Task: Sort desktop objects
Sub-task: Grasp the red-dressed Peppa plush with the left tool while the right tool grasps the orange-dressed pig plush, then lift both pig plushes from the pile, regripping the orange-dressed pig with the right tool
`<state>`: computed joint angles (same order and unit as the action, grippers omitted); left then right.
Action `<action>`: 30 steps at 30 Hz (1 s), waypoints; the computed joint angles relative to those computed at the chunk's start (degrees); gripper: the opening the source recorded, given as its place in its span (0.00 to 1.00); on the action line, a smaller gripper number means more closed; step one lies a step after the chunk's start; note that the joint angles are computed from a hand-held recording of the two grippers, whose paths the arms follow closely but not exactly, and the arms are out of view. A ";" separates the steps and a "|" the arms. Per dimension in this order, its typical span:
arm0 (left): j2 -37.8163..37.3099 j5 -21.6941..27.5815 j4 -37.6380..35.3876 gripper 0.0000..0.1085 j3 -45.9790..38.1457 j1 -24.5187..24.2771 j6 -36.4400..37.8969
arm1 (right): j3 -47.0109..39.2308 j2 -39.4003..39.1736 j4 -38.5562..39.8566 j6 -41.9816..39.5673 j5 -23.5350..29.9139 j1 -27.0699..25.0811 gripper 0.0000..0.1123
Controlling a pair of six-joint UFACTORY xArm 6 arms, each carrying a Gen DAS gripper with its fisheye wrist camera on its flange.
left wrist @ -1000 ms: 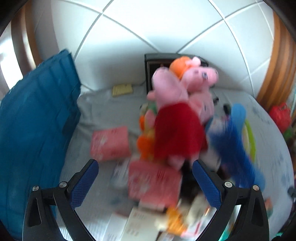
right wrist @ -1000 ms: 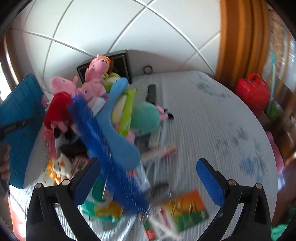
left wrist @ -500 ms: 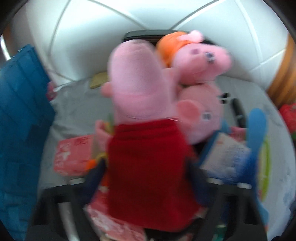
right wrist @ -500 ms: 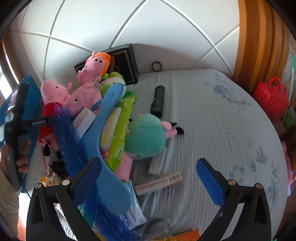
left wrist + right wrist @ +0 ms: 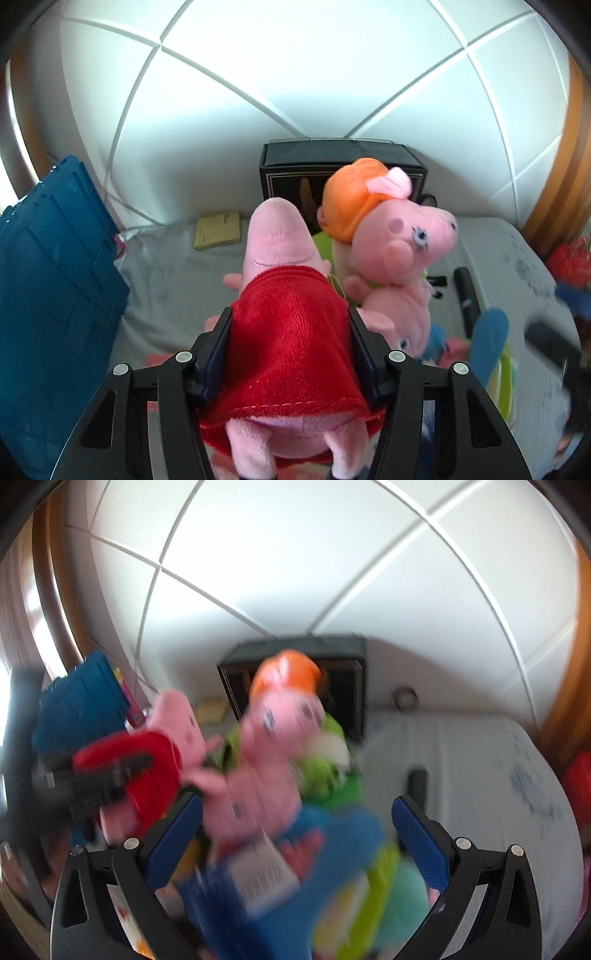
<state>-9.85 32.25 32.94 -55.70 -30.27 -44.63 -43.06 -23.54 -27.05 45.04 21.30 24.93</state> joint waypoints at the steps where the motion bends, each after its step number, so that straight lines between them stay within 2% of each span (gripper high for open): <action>1: 0.67 -0.19 0.02 0.52 -0.03 0.20 -0.08 | -2.83 2.90 2.15 -2.43 -0.56 -0.55 0.92; 4: 2.95 0.15 -0.21 0.53 -0.20 1.01 0.55 | -11.73 11.86 10.52 -10.64 0.67 -1.82 0.92; 6: 4.79 1.91 0.95 0.63 -1.16 0.90 0.30 | -17.61 17.66 15.04 -14.97 3.31 -2.52 0.92; 8: 6.74 2.93 3.65 0.72 -2.58 1.09 -1.11 | -21.06 22.14 17.14 -17.00 4.70 -3.43 0.92; 11: 9.14 2.72 5.00 0.73 -4.62 1.63 -1.92 | -22.55 26.39 24.20 -21.32 3.29 -3.99 0.92; 13: 10.58 1.63 5.76 0.65 -5.97 2.18 -2.52 | -23.63 29.45 31.00 -25.89 2.25 -4.28 0.92; 14: 10.73 0.57 4.79 0.43 -6.03 2.50 -1.76 | -23.78 30.29 32.00 -26.90 1.76 -4.15 0.92; 16: 10.60 -2.42 -0.47 0.27 -5.65 3.28 2.09 | -23.46 31.17 34.46 -29.80 0.13 -3.53 0.66; 17: 10.16 -3.76 -3.75 0.11 -5.02 3.42 4.48 | -22.53 30.47 33.80 -29.83 -0.73 -3.21 0.59; 19: 9.38 -6.01 -11.31 0.10 -3.32 3.88 10.01 | -20.15 28.27 29.14 -26.79 -2.27 -2.55 0.56; 20: 8.59 -6.41 -12.32 0.10 -2.43 3.83 10.86 | -18.69 26.77 26.84 -25.29 -2.98 -2.21 0.54; 23: 5.01 -6.54 -10.16 0.10 0.75 3.42 10.04 | -13.72 20.88 24.91 -24.13 -3.79 -1.22 0.46; 25: 1.87 -6.47 -10.67 0.11 3.12 3.44 11.06 | -10.04 16.22 23.19 -22.75 -3.04 -0.46 0.45; 26: 0.23 -6.09 -10.66 0.18 4.18 3.42 11.28 | -8.70 14.43 22.79 -22.28 -2.42 -0.13 0.44; 27: -1.57 -5.63 -10.67 0.37 5.24 3.50 11.33 | -7.40 12.63 22.40 -21.80 -1.74 0.21 0.44; 28: -3.53 -5.51 -8.75 0.49 6.37 3.70 9.62 | -5.66 10.54 22.86 -21.58 -1.47 0.52 0.44; 29: -5.49 -5.37 -6.62 0.68 7.45 3.91 7.73 | -3.91 8.40 23.39 -21.36 -1.18 0.83 0.43; 30: -6.51 -5.06 -5.43 0.74 7.85 4.04 6.80 | -1.91 5.93 23.60 -20.83 -1.20 1.20 0.42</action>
